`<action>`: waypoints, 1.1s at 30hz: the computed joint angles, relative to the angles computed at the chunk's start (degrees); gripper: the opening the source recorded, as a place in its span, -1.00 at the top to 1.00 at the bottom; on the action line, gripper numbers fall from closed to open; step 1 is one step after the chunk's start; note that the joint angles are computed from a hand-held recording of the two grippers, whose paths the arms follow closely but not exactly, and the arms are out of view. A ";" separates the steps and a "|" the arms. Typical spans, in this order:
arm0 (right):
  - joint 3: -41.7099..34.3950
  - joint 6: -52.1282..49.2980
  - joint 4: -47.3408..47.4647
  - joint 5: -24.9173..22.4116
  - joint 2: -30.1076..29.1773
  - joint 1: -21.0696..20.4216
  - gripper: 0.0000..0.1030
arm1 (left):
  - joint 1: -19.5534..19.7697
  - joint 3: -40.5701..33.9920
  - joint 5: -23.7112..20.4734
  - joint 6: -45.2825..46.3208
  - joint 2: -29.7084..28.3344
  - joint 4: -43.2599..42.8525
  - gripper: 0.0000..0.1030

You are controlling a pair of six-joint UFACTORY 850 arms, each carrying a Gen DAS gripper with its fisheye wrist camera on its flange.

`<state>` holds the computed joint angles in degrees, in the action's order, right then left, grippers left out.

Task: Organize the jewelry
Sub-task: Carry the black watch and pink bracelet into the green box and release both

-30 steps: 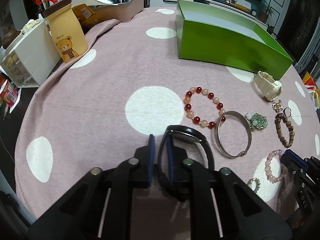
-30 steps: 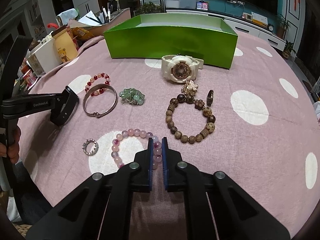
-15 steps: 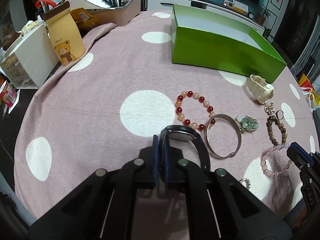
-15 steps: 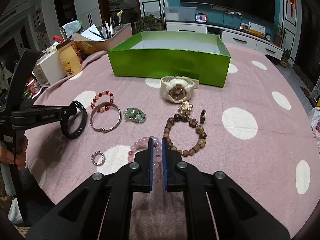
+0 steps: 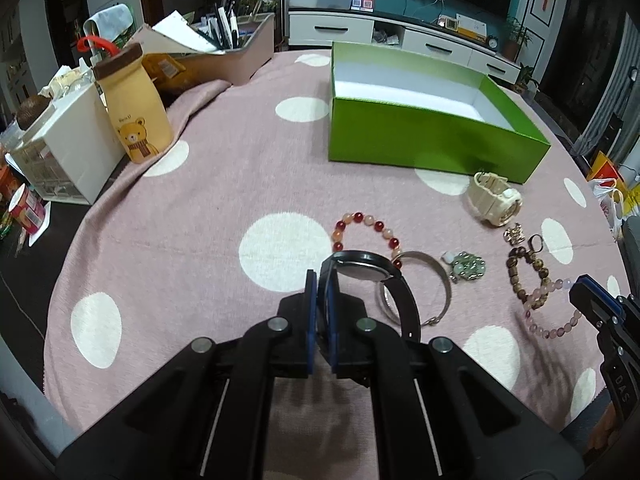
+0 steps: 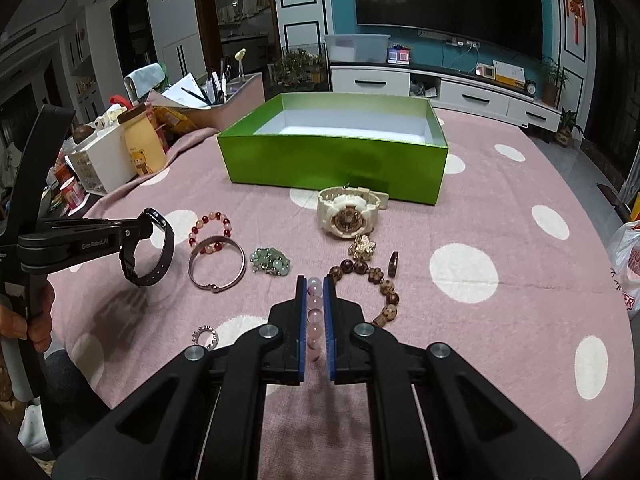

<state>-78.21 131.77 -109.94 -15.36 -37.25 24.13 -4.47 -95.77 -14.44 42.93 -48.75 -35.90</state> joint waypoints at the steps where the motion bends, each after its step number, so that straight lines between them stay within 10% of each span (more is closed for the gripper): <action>1: 0.08 0.42 -0.42 -0.16 0.12 -0.01 0.86 | -0.01 0.10 0.02 0.58 0.17 -0.56 0.91; 33: -0.25 13.74 -14.52 -5.11 2.29 -1.89 0.86 | -2.20 0.22 0.73 20.03 3.76 -17.98 0.91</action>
